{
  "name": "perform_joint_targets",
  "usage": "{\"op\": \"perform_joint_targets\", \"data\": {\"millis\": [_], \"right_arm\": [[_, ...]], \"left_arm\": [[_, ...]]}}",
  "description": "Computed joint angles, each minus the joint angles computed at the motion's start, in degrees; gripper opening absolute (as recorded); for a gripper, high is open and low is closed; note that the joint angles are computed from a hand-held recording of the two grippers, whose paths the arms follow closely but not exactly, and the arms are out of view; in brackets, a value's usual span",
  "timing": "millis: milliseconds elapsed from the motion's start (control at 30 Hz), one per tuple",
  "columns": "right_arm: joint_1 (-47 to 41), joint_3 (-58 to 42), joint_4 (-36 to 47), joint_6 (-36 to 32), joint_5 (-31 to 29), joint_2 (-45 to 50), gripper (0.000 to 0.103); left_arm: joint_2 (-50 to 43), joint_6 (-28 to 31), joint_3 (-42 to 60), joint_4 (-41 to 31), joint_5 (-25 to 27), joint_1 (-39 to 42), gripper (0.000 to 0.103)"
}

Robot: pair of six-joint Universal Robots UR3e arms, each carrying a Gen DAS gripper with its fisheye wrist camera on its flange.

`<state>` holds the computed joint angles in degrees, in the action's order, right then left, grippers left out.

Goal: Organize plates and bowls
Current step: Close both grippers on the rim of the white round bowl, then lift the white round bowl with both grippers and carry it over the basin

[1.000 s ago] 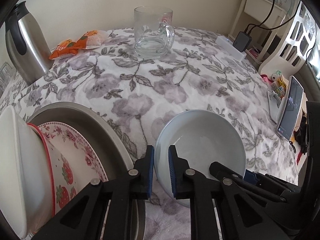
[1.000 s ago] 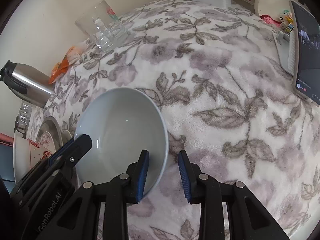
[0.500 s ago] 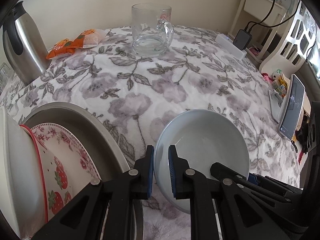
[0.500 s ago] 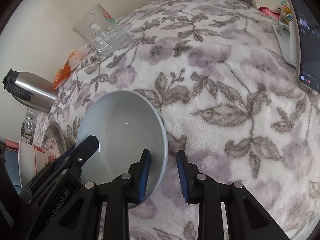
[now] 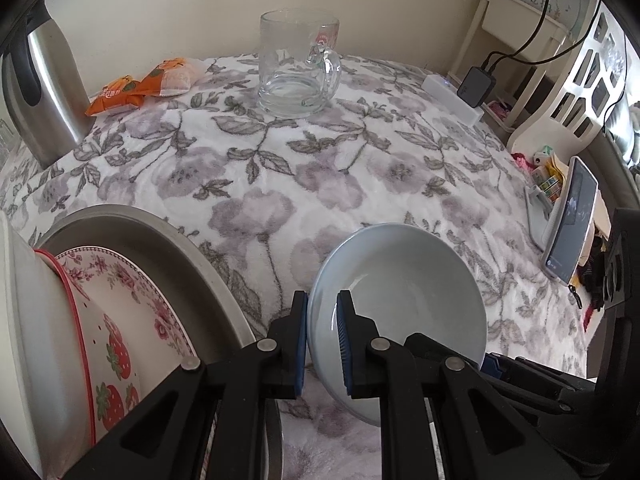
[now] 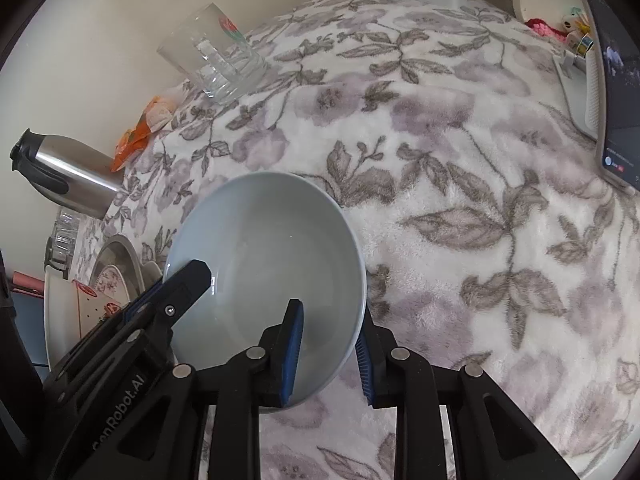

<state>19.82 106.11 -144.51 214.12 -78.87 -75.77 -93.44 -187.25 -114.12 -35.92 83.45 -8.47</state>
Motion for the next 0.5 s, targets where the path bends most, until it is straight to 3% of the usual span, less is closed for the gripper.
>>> {"op": "perform_joint_targets", "data": {"millis": [500], "right_arm": [[1.05,-1.46,3.42,0.12,-4.19,-7.19,0.027]], "left_arm": [[6.20,0.48,1.24,-2.35,-2.05,0.82,0.015]]}}
